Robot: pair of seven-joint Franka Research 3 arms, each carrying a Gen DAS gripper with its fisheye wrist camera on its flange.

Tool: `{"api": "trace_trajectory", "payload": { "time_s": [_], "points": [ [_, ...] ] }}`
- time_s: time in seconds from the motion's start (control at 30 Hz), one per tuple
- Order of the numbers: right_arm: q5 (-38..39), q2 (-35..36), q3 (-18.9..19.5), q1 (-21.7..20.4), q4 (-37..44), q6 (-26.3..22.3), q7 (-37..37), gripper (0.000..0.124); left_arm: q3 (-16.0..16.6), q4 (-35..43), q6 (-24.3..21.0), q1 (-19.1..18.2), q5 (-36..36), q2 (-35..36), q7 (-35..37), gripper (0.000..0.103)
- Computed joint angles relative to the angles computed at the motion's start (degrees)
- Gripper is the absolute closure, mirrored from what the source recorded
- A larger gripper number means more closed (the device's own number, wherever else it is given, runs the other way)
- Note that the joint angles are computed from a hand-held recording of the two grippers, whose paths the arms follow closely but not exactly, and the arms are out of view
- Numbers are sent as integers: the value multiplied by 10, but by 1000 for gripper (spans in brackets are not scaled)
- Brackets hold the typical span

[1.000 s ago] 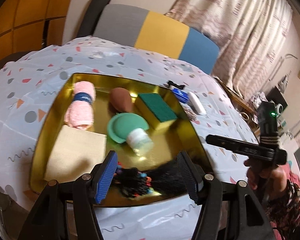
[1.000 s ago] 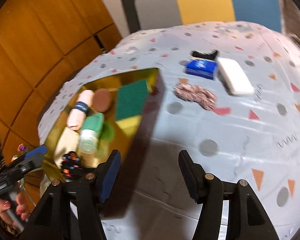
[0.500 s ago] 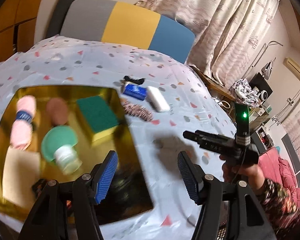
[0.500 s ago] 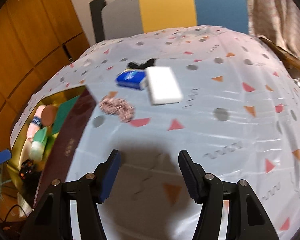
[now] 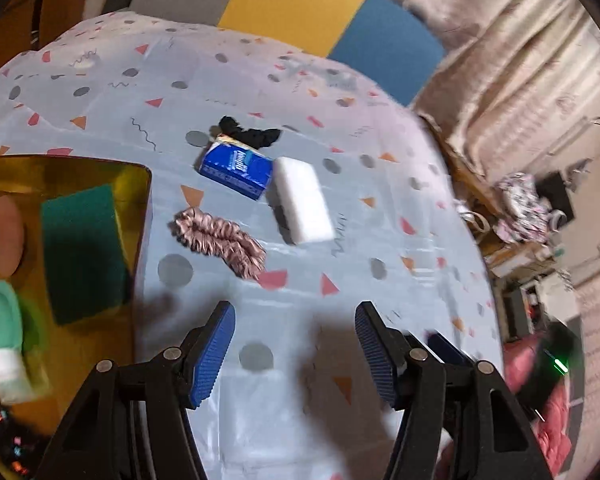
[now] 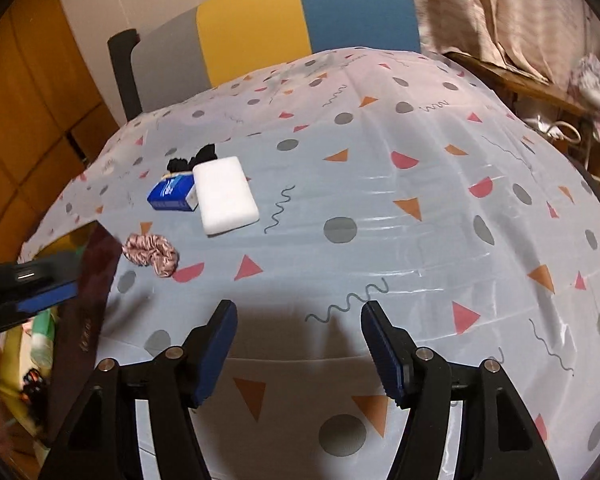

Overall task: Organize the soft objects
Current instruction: 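Grasp the pink satin scrunchie with the left gripper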

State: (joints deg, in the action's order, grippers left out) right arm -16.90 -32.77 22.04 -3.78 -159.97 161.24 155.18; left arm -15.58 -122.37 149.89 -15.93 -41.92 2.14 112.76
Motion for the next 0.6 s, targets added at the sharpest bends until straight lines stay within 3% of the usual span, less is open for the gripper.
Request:
{"api": "trace_trajectory", "payload": {
  "time_s": [0.07,0.23,0.4,0.6],
  "points": [
    [10,-8,-7,9,-1,-16,0,58,0,28,1,-6,73,37,-71,40],
    [38,-20,-26,20,-12,-10,8,58,-7,79,3,-3,170,103,-188,40],
    [77,-29,-42,27,-27,12,6,58,-12,109,14,-2,264,142,-274,40],
    [96,-25,-35,27,-26,26,-15,58,-10,135,30,-10,366,173,-352,40]
  ]
}}
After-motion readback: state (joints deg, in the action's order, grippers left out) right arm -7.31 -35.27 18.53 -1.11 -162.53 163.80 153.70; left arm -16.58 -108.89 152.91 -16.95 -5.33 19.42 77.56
